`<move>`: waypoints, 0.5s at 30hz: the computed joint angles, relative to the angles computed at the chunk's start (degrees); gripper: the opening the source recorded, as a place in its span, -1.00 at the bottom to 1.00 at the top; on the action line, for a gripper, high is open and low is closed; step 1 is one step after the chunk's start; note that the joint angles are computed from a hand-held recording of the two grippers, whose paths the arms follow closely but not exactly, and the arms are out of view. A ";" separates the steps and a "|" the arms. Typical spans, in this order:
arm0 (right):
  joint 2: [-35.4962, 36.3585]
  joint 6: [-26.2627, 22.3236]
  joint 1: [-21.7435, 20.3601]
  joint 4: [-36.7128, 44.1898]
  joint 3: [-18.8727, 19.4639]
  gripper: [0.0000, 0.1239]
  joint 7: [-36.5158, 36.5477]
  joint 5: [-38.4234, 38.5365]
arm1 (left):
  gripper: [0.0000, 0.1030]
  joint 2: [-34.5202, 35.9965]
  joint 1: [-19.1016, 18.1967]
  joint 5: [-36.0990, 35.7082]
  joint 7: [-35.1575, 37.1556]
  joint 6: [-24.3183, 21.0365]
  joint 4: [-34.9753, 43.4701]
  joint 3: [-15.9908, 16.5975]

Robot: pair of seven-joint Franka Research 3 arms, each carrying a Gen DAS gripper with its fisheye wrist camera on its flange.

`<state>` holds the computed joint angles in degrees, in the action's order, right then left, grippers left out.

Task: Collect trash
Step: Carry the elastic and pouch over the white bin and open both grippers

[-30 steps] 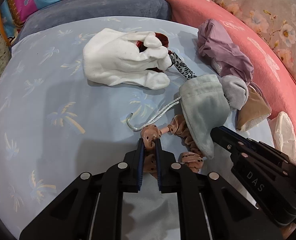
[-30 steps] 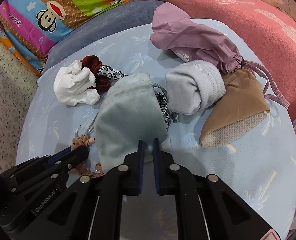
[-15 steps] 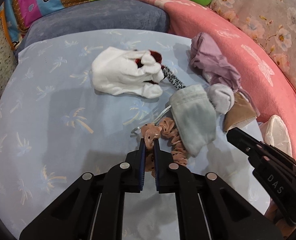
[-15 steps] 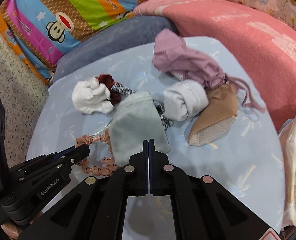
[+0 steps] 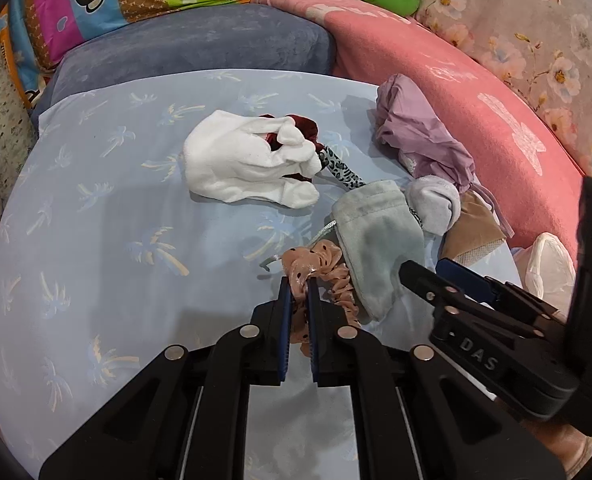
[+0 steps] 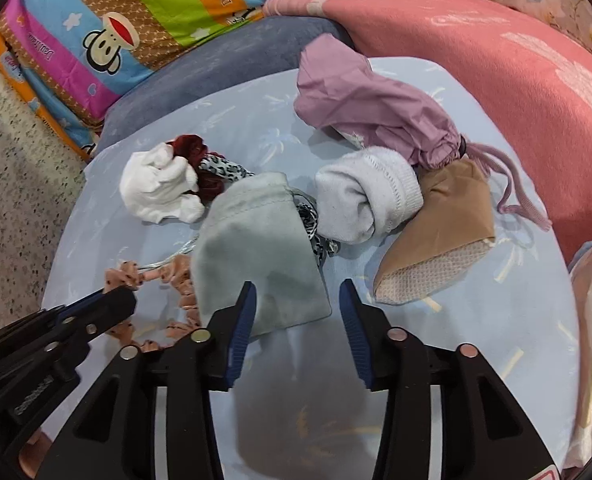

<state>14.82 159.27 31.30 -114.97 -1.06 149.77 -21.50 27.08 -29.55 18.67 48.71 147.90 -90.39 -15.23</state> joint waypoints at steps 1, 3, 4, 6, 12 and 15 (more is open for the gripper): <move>0.61 -0.22 -0.29 0.43 0.31 -0.27 -0.69 0.69 | -0.85 0.11 0.05 -0.08 0.04 -0.06 0.12 0.01; 1.39 0.02 0.49 0.85 -0.44 -0.32 -0.17 -0.23 | -0.85 0.28 0.06 -0.12 0.03 -0.17 0.25 0.07; 1.60 0.00 0.36 1.03 -0.15 -0.49 -1.04 0.15 | -0.85 0.35 0.03 -0.08 -0.02 -0.28 0.34 0.12; 1.74 -1.05 0.68 1.42 -0.21 -0.82 -1.51 0.24 | -0.85 0.47 -0.03 -0.05 -0.24 -0.52 0.47 0.24; -1.67 1.97 1.13 -2.09 -0.40 -0.95 -0.74 0.16 | -0.85 -0.73 -0.33 1.09 -1.71 -0.35 -0.82 0.76; -4.66 2.90 1.63 -3.96 -0.86 -0.95 3.08 -3.92 | -0.85 -2.00 -0.29 1.83 -2.75 0.31 -2.02 0.92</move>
<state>10.16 162.17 32.92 -118.92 -1.92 152.85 -25.43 25.08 -29.84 20.50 45.96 148.21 -92.41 -14.31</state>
